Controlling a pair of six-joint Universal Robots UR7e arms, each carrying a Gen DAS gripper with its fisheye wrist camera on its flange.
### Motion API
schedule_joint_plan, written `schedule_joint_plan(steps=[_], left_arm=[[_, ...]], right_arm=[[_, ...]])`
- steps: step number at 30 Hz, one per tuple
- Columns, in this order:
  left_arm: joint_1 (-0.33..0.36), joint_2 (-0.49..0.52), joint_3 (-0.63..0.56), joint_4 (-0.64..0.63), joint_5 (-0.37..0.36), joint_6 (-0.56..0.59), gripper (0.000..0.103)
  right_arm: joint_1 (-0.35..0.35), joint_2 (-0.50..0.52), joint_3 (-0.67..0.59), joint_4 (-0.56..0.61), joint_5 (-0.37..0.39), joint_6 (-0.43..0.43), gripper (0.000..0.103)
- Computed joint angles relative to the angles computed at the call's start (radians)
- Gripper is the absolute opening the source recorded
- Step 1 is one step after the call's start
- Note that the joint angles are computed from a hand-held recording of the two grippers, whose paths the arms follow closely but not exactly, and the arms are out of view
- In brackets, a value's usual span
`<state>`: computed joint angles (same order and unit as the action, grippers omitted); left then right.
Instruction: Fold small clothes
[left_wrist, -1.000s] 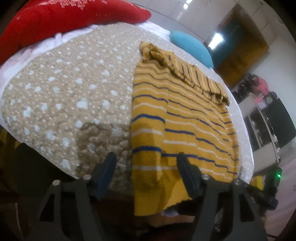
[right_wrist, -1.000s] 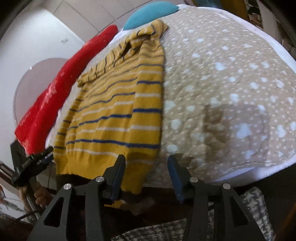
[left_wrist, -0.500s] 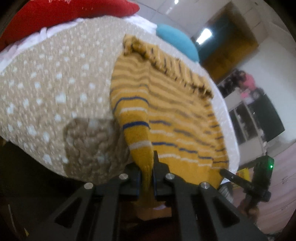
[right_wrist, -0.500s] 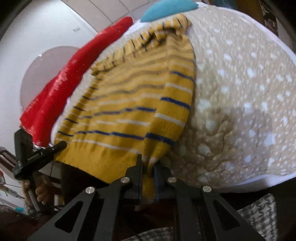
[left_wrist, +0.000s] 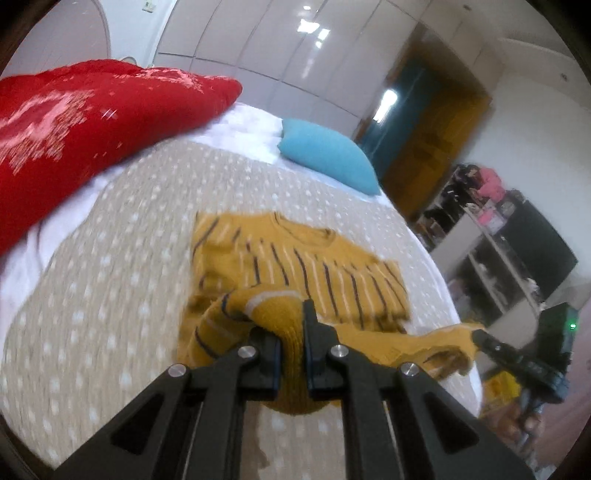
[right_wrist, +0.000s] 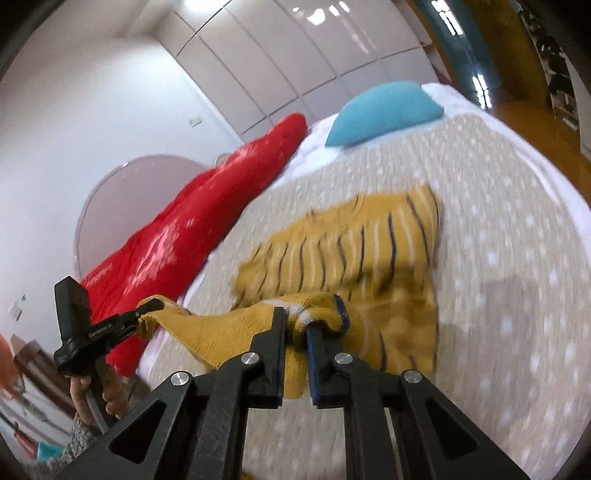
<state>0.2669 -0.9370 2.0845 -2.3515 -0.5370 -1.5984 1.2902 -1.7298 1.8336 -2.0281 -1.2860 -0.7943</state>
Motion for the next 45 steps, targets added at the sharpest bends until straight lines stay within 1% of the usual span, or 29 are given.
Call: schedule_joint_plan(steps=[1, 6, 7, 9, 11, 13, 14, 15, 16, 18, 19, 20, 21, 22, 23, 24, 25, 26, 28, 31, 33, 34, 36, 37, 39, 40, 42, 44, 45], left_arm=[[0.041, 0.010, -0.027, -0.006, 0.007, 0.041, 0.009], [0.187, 0.058, -0.117, -0.080, -0.003, 0.192, 0.009], [0.215, 0.069, -0.135, -0.092, -0.009, 0.217, 0.009], [0.274, 0.089, -0.163, -0.128, -0.029, 0.256, 0.009], [0.317, 0.099, -0.173, -0.177, -0.059, 0.293, 0.010], [0.355, 0.108, -0.186, -0.200, -0.081, 0.325, 0.011], [0.374, 0.109, -0.187, -0.226, -0.093, 0.347, 0.014], [0.388, 0.108, -0.182, -0.266, -0.106, 0.369, 0.014], [0.408, 0.107, -0.174, -0.337, -0.127, 0.401, 0.015], [0.439, 0.105, -0.165, -0.429, -0.168, 0.434, 0.021], [0.453, 0.104, -0.161, -0.468, -0.184, 0.448, 0.024], [0.461, 0.104, -0.155, -0.502, -0.192, 0.457, 0.029], [0.470, 0.103, -0.149, -0.545, -0.199, 0.470, 0.038], [0.479, 0.103, -0.136, -0.613, -0.195, 0.483, 0.045], [0.480, 0.102, -0.122, -0.664, -0.179, 0.483, 0.061], [0.478, 0.101, -0.102, -0.730, -0.152, 0.475, 0.071], [0.479, 0.098, -0.091, -0.762, -0.137, 0.465, 0.073], [0.483, 0.091, -0.086, -0.757, -0.137, 0.450, 0.073], [0.490, 0.068, -0.080, -0.701, -0.153, 0.433, 0.073], [0.470, 0.040, -0.067, -0.606, -0.130, 0.412, 0.073], [0.441, 0.019, -0.049, -0.541, -0.119, 0.405, 0.073], [0.428, 0.010, -0.042, -0.502, -0.112, 0.396, 0.073], [0.405, 0.003, -0.037, -0.435, -0.108, 0.392, 0.073], [0.394, -0.004, -0.027, -0.406, -0.110, 0.395, 0.073], [0.364, -0.008, -0.021, -0.323, -0.116, 0.378, 0.073], [0.342, -0.005, -0.018, -0.283, -0.120, 0.369, 0.073], [0.313, 0.005, -0.010, -0.258, -0.123, 0.376, 0.073], [0.293, 0.020, -0.026, -0.152, -0.134, 0.350, 0.074], [0.290, 0.025, -0.038, -0.071, -0.138, 0.310, 0.074]], right_arm=[[0.025, 0.041, -0.020, -0.033, -0.021, 0.030, 0.011], [0.126, 0.205, -0.108, -0.153, -0.151, 0.139, 0.011], [0.133, 0.226, -0.122, -0.160, -0.166, 0.150, 0.011], [0.147, 0.305, -0.181, -0.156, -0.199, 0.202, 0.011], [0.150, 0.369, -0.236, -0.145, -0.217, 0.251, 0.011], [0.143, 0.441, -0.296, -0.126, -0.220, 0.289, 0.011], [0.141, 0.467, -0.319, -0.119, -0.221, 0.306, 0.012], [0.137, 0.500, -0.350, -0.105, -0.220, 0.326, 0.012], [0.134, 0.519, -0.367, -0.099, -0.217, 0.338, 0.012], [0.126, 0.568, -0.415, -0.081, -0.209, 0.371, 0.015], [0.124, 0.583, -0.429, -0.077, -0.209, 0.383, 0.017], [0.121, 0.605, -0.450, -0.072, -0.206, 0.403, 0.022], [0.119, 0.620, -0.464, -0.075, -0.202, 0.417, 0.026], [0.115, 0.634, -0.475, -0.082, -0.191, 0.438, 0.034], [0.108, 0.646, -0.488, -0.084, -0.175, 0.460, 0.045], [0.105, 0.656, -0.499, -0.090, -0.162, 0.479, 0.051], [0.100, 0.663, -0.505, -0.106, -0.155, 0.499, 0.063], [0.099, 0.671, -0.513, -0.117, -0.160, 0.514, 0.064], [0.097, 0.685, -0.539, -0.103, -0.164, 0.523, 0.064], [0.100, 0.668, -0.541, -0.104, -0.175, 0.489, 0.064], [0.107, 0.637, -0.521, -0.109, -0.200, 0.431, 0.065], [0.111, 0.609, -0.498, -0.115, -0.229, 0.388, 0.066], [0.113, 0.571, -0.460, -0.125, -0.269, 0.330, 0.066], [0.113, 0.537, -0.419, -0.149, -0.300, 0.284, 0.066], [0.106, 0.483, -0.348, -0.207, -0.330, 0.212, 0.066], [0.098, 0.442, -0.299, -0.236, -0.330, 0.165, 0.066], [0.083, 0.392, -0.242, -0.246, -0.307, 0.103, 0.066], [0.068, 0.359, -0.213, -0.202, -0.272, 0.062, 0.066], [0.057, 0.353, -0.217, -0.132, -0.243, 0.046, 0.066]])
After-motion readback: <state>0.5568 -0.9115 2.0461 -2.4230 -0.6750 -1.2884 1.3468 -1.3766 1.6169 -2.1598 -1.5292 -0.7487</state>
